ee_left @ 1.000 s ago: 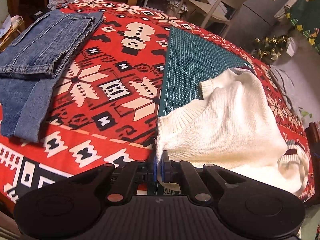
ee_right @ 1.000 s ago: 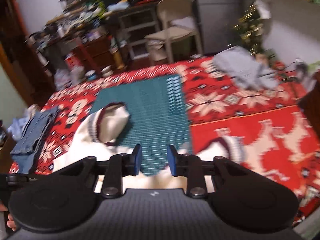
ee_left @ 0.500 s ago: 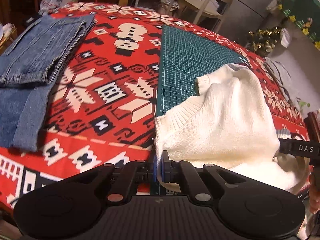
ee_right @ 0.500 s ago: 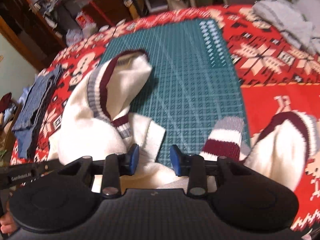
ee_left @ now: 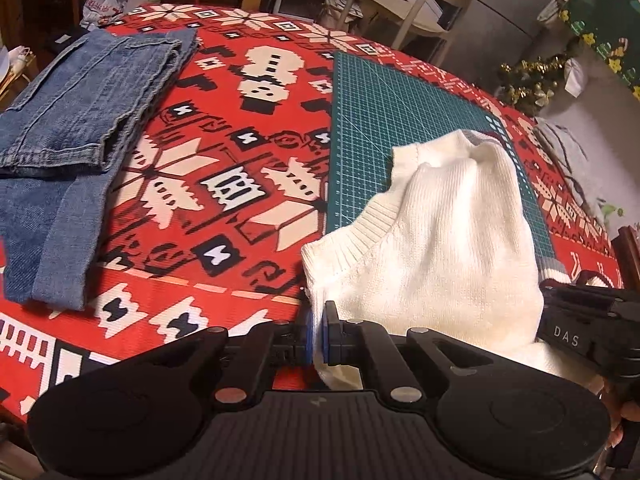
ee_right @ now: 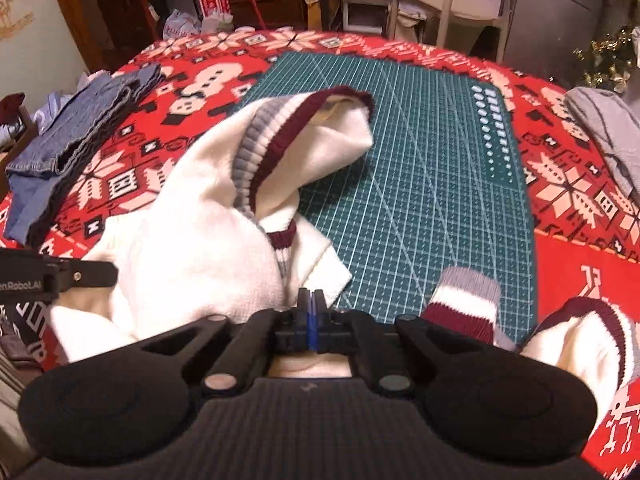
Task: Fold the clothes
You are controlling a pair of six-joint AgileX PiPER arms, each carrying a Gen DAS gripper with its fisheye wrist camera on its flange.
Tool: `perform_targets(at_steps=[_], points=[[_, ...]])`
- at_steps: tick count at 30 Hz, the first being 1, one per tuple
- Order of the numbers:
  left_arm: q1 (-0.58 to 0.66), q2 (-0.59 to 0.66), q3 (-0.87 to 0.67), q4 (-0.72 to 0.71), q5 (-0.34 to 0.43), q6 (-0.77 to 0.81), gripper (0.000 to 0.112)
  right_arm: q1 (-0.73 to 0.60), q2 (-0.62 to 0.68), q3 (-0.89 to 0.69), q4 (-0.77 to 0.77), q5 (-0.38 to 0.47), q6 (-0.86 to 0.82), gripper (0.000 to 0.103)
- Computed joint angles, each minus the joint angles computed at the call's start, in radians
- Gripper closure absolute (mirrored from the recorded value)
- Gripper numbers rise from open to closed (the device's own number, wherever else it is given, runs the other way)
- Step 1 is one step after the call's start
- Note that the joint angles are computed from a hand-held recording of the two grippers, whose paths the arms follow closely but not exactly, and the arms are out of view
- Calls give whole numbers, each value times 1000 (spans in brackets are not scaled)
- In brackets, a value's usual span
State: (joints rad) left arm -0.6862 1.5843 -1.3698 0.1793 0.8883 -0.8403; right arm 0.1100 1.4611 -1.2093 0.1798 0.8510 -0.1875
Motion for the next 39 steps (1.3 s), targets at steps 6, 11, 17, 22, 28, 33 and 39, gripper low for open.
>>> perform_targets(at_steps=[6, 11, 17, 22, 28, 33, 39], points=[[23, -44, 27, -3, -12, -10, 108, -104, 33, -69, -77, -16, 48, 103], [21, -41, 15, -6, -4, 9, 108, -273, 91, -166, 260, 140, -179, 96], [29, -49, 24, -26, -9, 19, 108, -152, 90, -122, 211, 114, -202, 74], [29, -53, 29, -31, -8, 19, 108, -78, 95, -95, 110, 65, -115, 67], [26, -43, 19, -24, -3, 16, 108, -77, 88, -72, 156, 48, -172, 100], [13, -47, 0, 19, 9, 2, 108, -65, 85, -107, 70, 47, -174, 100], [22, -18, -76, 63, 29, 9, 108, -174, 207, -334, 61, 111, -190, 101]])
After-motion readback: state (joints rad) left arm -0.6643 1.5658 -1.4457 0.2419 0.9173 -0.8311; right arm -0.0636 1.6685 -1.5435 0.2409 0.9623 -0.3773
